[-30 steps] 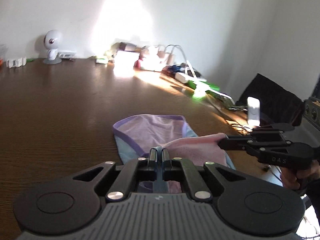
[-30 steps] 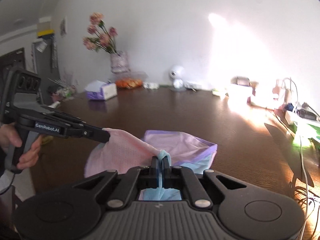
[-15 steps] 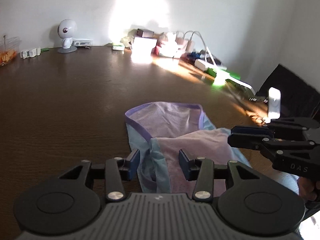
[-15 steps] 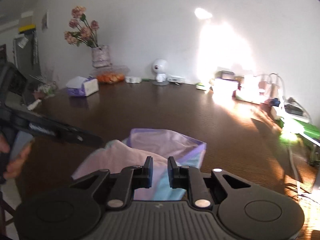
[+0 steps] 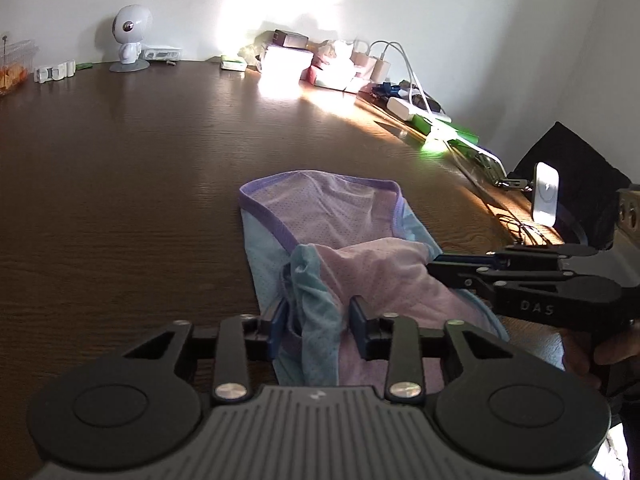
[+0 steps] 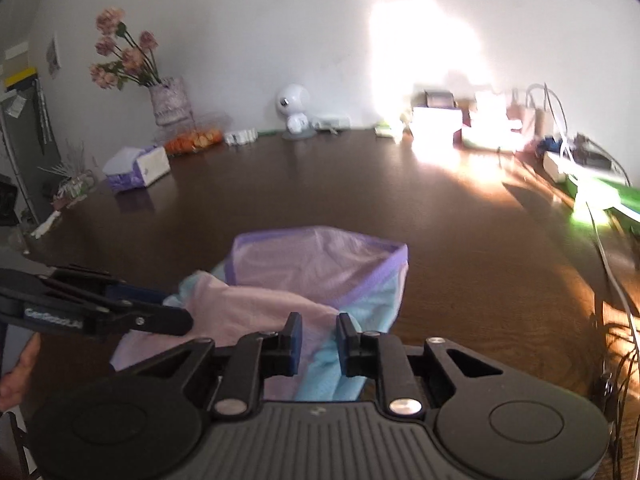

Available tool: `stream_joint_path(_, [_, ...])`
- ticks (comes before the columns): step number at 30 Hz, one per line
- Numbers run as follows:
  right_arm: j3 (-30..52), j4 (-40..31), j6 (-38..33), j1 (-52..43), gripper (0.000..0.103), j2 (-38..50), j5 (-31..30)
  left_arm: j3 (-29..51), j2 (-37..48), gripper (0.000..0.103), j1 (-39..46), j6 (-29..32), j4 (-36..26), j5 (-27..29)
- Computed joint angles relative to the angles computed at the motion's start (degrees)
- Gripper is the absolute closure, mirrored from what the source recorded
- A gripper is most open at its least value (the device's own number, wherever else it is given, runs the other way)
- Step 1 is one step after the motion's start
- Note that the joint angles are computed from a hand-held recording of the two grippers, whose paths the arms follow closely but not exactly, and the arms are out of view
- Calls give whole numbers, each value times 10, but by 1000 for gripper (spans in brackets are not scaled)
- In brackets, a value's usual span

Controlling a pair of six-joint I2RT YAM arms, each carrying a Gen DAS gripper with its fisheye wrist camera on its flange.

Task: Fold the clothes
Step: 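Grasp the folded garment's end with both grippers and lift it, then fold the lifted end over the garment with both grippers and lay it down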

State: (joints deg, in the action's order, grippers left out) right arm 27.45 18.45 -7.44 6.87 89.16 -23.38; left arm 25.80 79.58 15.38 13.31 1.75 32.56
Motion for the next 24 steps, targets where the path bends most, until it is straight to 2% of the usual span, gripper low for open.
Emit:
stream_joint_path(2, [-8,9,9,-10,85,-1,-14,7,-3,78,10,-5,-7,11])
stream_joint_path(4, [-6,-5,6,-19,85,-22,-23,23,4,72,22,-23,-5,21])
stream_joint_path(6, [12,-12,4,-21,78,-37,-7,55,26,41,14,-50,5,-5])
stream_joint_path(8, [60,-25,1,-15,64,-12,17,94,76,39,-13,-65,30,-53])
stream_joint_path(9, [98,-42,-4,-14,61,19,16,116,101,39,-25,-71,38,-76])
stream_joint_path(12, [206,-84,10,-2,62,122,43,179,180,41,-54,-96,47,-130])
stream_joint_path(14, [250,-105,7,2,69,164,55,194,203,47,-61,-98,54,-134])
stream_joint_path(15, [268,-119,6,-1,71,182,44,202,214,60,-64,-99,57,-136])
stream_joint_path(16, [276,-122,8,-4,85,194,34,206,218,69,-67,-99,54,-136])
stream_joint_path(17, [271,-118,9,-4,100,193,38,208,219,92,-67,-100,52,-132])
stream_joint_path(18, [268,-123,8,-5,101,189,36,209,219,99,-67,-101,52,-128])
stream_joint_path(20, [245,-112,7,-15,101,168,15,185,197,100,-65,-112,76,-119])
stream_joint_path(24, [172,-98,-24,-47,101,76,-40,104,91,100,-49,-115,106,-100])
